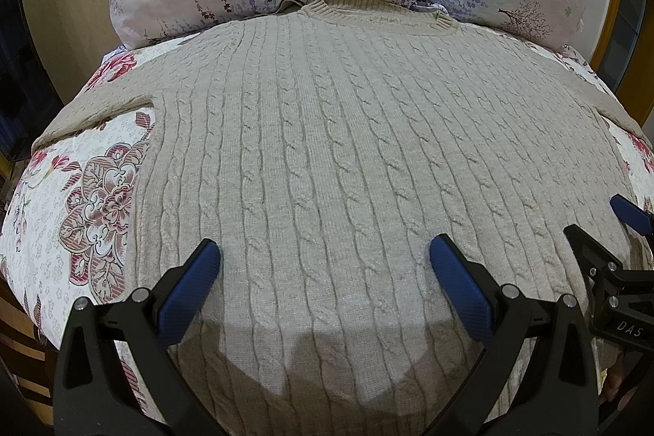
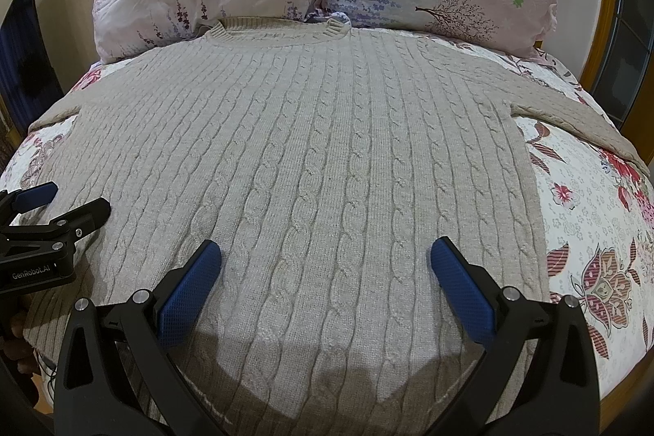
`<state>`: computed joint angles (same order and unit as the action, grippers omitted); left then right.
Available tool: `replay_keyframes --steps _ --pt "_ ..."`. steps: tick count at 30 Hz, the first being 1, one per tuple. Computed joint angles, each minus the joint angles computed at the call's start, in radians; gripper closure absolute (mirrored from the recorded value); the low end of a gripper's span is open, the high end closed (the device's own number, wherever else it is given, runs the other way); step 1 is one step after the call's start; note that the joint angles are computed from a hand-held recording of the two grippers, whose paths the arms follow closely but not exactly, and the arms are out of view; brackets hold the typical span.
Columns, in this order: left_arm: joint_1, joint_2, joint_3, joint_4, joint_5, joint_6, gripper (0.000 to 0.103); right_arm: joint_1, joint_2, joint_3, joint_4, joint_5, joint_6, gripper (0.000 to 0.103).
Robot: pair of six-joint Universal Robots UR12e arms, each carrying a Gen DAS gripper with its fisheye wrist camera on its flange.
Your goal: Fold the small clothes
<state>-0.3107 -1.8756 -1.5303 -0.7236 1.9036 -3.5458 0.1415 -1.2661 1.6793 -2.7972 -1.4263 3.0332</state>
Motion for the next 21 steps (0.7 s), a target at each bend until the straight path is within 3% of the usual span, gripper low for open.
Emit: replay_keyframes --steps 21 --pt "0.0 0.0 0.0 0.0 0.0 0.001 0.002 -0.003 -0.004 -0.003 0.017 0.003 -0.005 0.001"
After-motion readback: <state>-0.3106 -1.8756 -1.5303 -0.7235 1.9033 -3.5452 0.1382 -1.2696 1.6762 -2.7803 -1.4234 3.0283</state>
